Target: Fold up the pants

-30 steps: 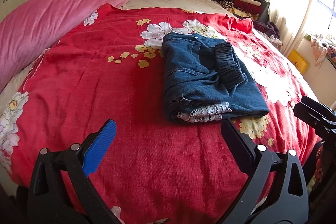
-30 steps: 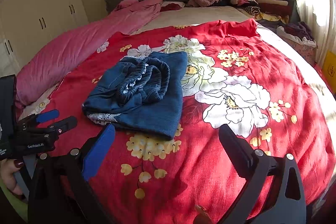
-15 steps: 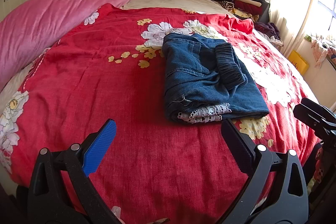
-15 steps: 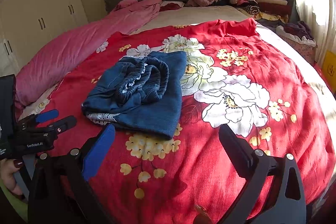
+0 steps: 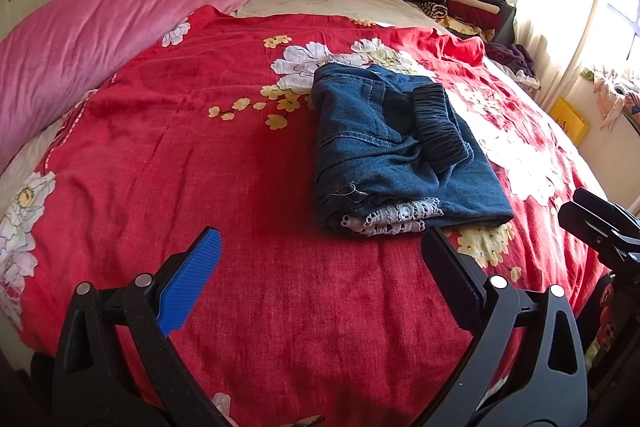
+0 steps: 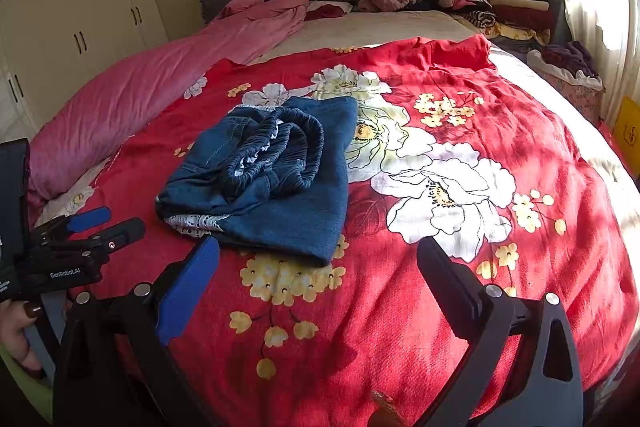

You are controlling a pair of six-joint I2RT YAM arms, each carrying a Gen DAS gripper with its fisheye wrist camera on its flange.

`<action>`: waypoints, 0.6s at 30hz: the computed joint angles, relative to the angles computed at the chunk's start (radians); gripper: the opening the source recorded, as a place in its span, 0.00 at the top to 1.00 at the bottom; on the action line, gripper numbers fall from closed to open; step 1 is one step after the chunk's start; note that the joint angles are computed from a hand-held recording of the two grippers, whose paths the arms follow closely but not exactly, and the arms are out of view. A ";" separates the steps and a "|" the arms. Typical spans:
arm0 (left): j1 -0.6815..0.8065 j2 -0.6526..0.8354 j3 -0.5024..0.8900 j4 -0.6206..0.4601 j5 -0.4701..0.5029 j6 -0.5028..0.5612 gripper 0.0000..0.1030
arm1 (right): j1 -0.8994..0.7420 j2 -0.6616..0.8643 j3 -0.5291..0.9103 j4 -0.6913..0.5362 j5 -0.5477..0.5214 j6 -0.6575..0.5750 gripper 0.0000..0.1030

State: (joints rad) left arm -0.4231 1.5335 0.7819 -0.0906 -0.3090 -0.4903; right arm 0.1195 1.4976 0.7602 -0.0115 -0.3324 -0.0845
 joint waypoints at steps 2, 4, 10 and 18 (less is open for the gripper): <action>-0.001 0.001 0.001 0.000 -0.001 0.000 0.09 | -0.002 0.000 0.000 -0.001 -0.003 -0.002 0.04; 0.000 0.001 0.002 -0.001 0.000 -0.001 0.09 | 0.000 0.000 0.000 0.001 0.000 -0.001 0.04; 0.014 -0.008 -0.007 -0.004 0.009 0.006 0.09 | 0.000 0.001 0.002 -0.001 -0.001 -0.001 0.04; 0.008 -0.001 0.002 -0.006 0.004 0.002 0.09 | 0.000 0.003 0.003 0.001 0.000 -0.003 0.04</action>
